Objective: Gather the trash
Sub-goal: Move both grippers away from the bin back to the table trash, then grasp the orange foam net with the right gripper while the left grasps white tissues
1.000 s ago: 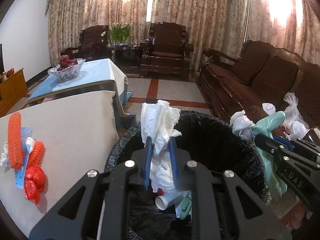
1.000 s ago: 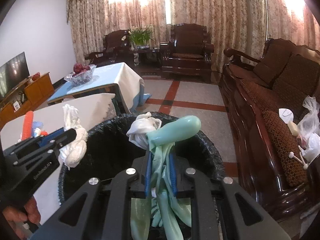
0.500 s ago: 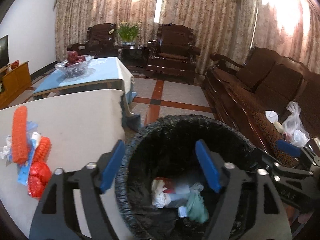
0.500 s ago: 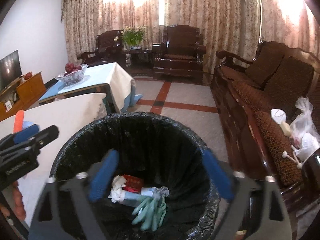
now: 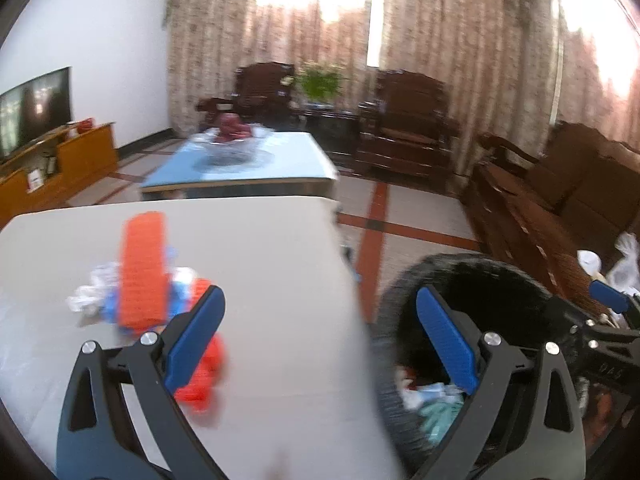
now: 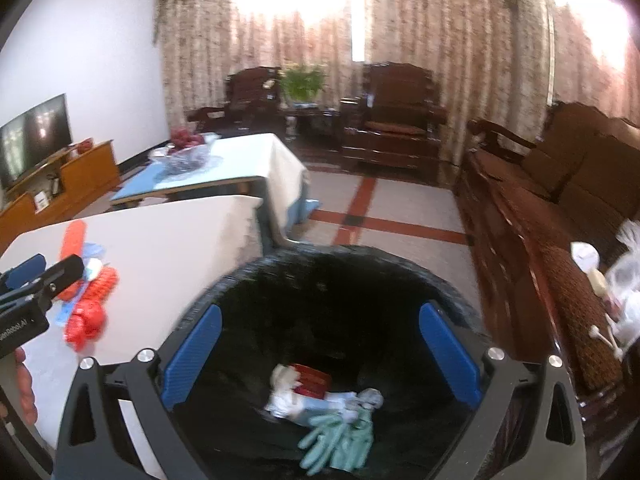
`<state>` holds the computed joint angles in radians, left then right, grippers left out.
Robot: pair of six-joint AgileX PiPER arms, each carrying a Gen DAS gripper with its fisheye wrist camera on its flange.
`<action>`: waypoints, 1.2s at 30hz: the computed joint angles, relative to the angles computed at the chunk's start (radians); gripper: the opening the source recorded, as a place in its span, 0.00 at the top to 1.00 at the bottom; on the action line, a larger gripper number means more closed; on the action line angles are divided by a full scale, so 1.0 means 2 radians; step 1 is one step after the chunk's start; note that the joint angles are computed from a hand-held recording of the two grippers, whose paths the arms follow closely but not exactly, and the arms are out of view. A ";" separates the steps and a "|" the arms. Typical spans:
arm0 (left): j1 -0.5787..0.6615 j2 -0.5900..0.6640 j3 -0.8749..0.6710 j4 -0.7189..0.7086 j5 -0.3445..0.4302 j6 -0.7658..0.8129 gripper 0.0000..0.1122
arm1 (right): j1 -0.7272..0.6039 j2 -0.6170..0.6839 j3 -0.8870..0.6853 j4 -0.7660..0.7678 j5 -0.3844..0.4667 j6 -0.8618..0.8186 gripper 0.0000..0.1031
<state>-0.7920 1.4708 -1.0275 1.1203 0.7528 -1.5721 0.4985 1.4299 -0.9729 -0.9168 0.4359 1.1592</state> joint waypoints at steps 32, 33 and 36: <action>0.443 -0.170 0.201 -0.073 -0.157 0.192 0.16 | 0.191 0.424 -0.546 0.280 0.036 -0.298 0.32; 0.455 -0.164 0.202 -0.073 -0.168 0.196 0.16 | 0.192 0.437 -0.566 0.292 0.044 -0.311 0.33; 0.479 -0.146 0.199 -0.068 -0.190 0.196 0.16 | 0.193 0.496 -0.665 0.332 0.096 -0.357 0.39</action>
<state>0.1669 1.1795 -0.6295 0.9842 0.3729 -1.1792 0.8851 2.4223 -2.3034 -0.2537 0.6284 0.4458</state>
